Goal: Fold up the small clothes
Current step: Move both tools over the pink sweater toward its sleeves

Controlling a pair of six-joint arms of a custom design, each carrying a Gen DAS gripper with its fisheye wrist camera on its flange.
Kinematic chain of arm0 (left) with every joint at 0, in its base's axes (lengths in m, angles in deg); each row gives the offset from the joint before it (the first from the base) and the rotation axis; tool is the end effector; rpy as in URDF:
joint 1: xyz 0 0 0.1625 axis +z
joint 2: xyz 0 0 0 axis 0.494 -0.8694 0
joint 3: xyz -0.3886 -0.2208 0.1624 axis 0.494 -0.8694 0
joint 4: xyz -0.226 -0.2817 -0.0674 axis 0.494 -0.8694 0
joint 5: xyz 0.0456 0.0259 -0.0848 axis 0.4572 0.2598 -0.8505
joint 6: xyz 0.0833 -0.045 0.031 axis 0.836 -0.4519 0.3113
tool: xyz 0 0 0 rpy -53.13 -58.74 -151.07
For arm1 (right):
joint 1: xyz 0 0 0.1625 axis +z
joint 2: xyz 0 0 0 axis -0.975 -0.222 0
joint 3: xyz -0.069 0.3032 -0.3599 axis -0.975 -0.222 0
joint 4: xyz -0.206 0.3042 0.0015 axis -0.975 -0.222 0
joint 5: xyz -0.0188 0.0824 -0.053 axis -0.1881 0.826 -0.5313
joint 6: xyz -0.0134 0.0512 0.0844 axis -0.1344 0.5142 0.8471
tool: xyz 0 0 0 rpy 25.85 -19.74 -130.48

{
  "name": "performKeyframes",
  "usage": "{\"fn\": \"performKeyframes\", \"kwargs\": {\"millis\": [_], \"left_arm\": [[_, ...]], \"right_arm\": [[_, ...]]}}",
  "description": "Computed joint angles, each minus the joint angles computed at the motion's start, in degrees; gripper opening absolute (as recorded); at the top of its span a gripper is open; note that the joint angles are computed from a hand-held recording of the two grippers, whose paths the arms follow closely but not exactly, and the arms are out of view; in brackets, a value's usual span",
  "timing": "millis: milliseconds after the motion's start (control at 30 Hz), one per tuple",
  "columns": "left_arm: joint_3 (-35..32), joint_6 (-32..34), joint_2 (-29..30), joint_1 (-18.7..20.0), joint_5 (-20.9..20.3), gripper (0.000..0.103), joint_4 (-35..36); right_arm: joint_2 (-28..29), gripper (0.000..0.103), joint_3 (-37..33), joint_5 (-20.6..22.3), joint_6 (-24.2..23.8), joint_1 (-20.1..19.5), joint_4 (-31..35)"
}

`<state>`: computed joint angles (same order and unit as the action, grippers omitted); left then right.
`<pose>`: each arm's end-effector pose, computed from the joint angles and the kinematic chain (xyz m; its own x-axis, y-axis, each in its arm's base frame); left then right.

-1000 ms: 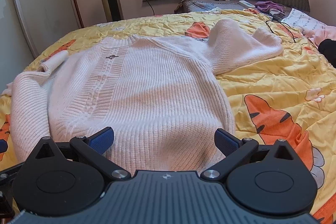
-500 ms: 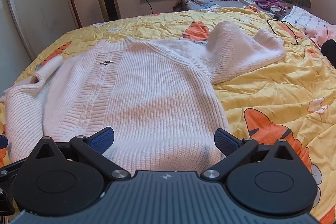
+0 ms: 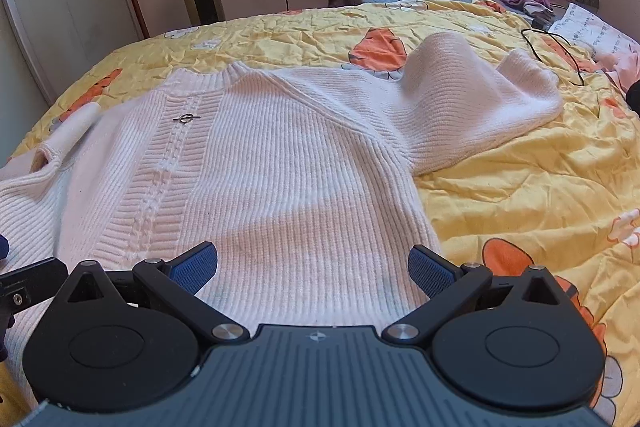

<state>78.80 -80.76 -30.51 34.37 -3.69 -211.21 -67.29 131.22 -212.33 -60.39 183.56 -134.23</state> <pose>-0.0718 -0.6247 0.2514 -0.7402 -0.0676 -0.6690 0.4466 0.6944 -0.5643 0.2824 -0.6817 -0.0002 -0.7731 -0.1657 0.6123 -0.5073 0.7410 -0.4400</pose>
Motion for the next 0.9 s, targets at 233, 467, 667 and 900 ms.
{"fn": "performKeyframes", "kwargs": {"millis": [233,467,667,900], "left_arm": [[-8.6,0.7,3.3,2.6,-1.6,0.103,4.6],[-18.3,-1.5,6.3,5.2,-2.9,0.103,11.6],[-29.8,1.6,10.3,6.0,-1.1,0.103,14.9],[-34.3,-0.4,12.5,7.4,-1.0,0.103,18.6]], "right_arm": [[2.0,0.103,-7.7,0.4,-1.3,-0.4,5.7],[5.1,0.103,-19.1,0.6,-3.5,-0.9,16.7],[9.9,0.103,-37.0,2.7,-7.6,-0.5,30.5],[17.0,0.103,-57.3,3.8,-8.9,-0.5,43.9]]}}
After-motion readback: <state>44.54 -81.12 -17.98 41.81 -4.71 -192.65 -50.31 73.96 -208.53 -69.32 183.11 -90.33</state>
